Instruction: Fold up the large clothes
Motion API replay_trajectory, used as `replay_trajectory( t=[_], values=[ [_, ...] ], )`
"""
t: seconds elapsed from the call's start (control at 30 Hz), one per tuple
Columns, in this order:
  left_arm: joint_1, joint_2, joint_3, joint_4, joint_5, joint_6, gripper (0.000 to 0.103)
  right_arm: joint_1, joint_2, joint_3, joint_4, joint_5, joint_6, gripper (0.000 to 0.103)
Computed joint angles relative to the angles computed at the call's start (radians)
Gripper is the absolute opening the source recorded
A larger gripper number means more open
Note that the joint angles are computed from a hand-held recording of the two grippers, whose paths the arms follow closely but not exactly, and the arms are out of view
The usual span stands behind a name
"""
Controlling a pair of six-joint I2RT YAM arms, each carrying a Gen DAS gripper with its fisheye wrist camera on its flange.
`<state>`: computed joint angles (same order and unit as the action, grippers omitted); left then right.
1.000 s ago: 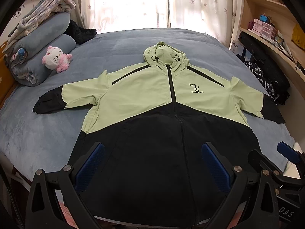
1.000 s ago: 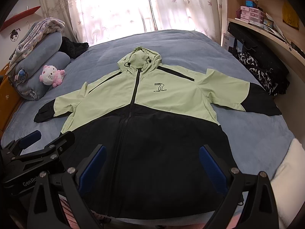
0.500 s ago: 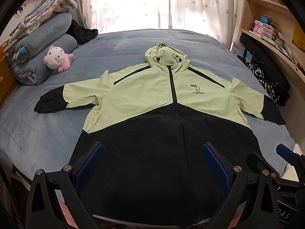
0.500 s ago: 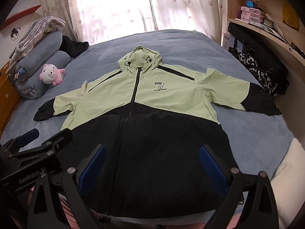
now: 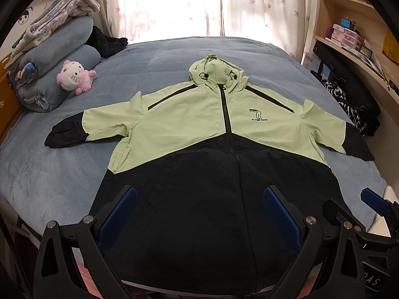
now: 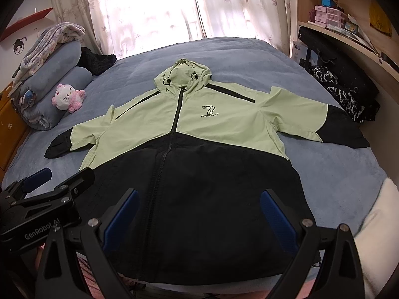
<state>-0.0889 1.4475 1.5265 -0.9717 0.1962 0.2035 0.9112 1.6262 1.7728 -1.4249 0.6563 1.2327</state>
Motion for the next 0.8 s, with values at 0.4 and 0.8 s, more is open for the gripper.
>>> replay_trajectory(
  t=[0.4, 0.8],
  values=[
    [-0.024, 0.028, 0.017, 0.000, -0.020, -0.005, 0.100, -0.037, -0.039, -0.088, 0.071, -0.027, -0.026, 0.098],
    [-0.103, 0.130, 0.142, 0.053, -0.018, -0.061, 0.100, -0.154, -0.092, -0.125, 0.129, -0.027, -0.130, 0.098]
  ],
)
